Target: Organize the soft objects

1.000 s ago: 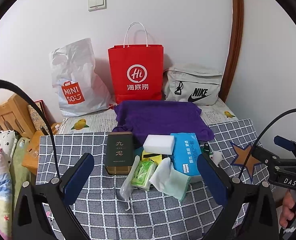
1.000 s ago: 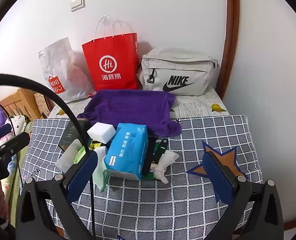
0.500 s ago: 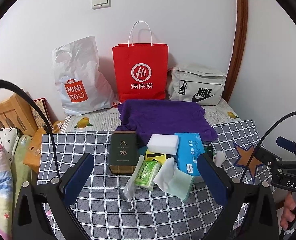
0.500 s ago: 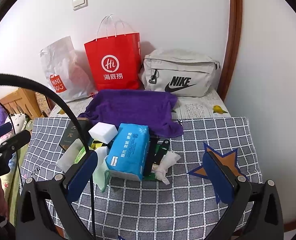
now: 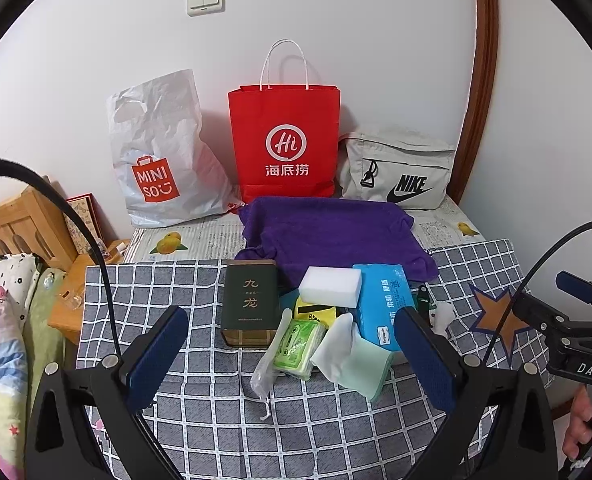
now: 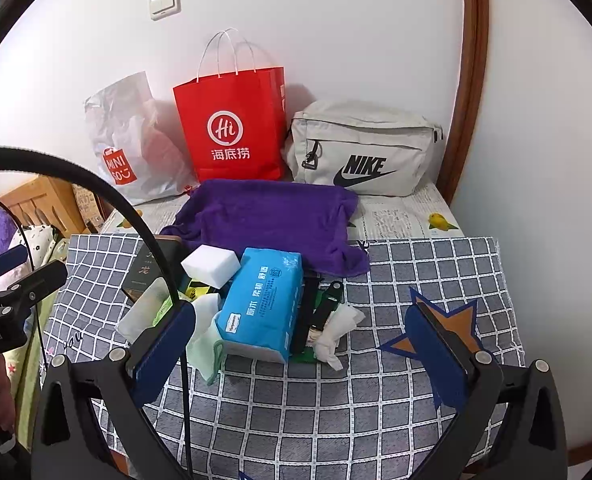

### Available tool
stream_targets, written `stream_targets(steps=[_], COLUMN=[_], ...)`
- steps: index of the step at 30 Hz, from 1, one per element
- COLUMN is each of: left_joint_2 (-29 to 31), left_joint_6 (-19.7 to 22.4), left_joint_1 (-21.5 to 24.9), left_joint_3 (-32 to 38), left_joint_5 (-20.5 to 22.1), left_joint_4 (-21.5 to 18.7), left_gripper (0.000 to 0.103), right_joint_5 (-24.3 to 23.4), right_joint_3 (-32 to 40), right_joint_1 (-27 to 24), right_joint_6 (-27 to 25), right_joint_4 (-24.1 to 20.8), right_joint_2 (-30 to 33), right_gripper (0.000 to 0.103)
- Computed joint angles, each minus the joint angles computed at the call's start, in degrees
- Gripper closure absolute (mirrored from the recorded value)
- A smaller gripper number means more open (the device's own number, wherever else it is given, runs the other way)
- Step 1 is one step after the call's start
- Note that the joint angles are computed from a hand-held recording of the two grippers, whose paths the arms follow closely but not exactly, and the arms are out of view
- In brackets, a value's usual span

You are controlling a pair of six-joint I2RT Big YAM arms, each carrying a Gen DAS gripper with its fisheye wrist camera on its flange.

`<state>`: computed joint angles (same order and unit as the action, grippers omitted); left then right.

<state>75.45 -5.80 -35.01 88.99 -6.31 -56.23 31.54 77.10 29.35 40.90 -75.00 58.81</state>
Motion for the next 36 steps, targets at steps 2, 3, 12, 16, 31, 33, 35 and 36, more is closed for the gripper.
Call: stream_targets(steps=[2,3,12,16,31,33,35,36], left_joint_2=[-0.14,-0.19,-0.37,-0.36,0.30,0.45,0.62,0.69], left_joint_6=[0.19,0.20,0.89,0.79,1.34,1.30,1.34,1.33], left_joint_1=[0.21,0.24,0.14,0.04,-0.07,0.11,0.26,0.27], left_joint_3=[-0.26,-0.33,-0.42,-0.43,-0.12,-0.02,0.08,0.13], left_joint_5=[0.07,0.00,-0.14,-0.17,1.52,2.11,2.56,2.62], left_joint_4=[0.25,0.28,0.30,0.35,-0.13,-0.13,-0.16,-0.15], left_gripper=[0.000,0.000,0.000,0.000,0.000,0.000,0.000,0.000], right_joint_5=[-0.04,-0.02,0.54,0.40,-0.21,-0.30,-0.59,-0.76], right_joint_3=[-0.03,-0.04,0.38,0.49,0.30,0.33,0.28,0.21], right_joint_1=[-0.01,0.06,0.52,0.51,0.19,0.21,0.01,-0.17], right_joint_6=[-0.06,0.01,-0.05,-0.21,-0.49,-0.39,-0.62,-0.83], right_joint_4=[0.04,-0.03,-0.13,0.06,0.64,0.54,0.85,1.09], right_joint_2=[0.01,-0.05,0.20,0.28,0.39,0.41,0.51,0.52], right_gripper=[0.000,0.000,0.000,0.000,0.000,0.000,0.000,0.000])
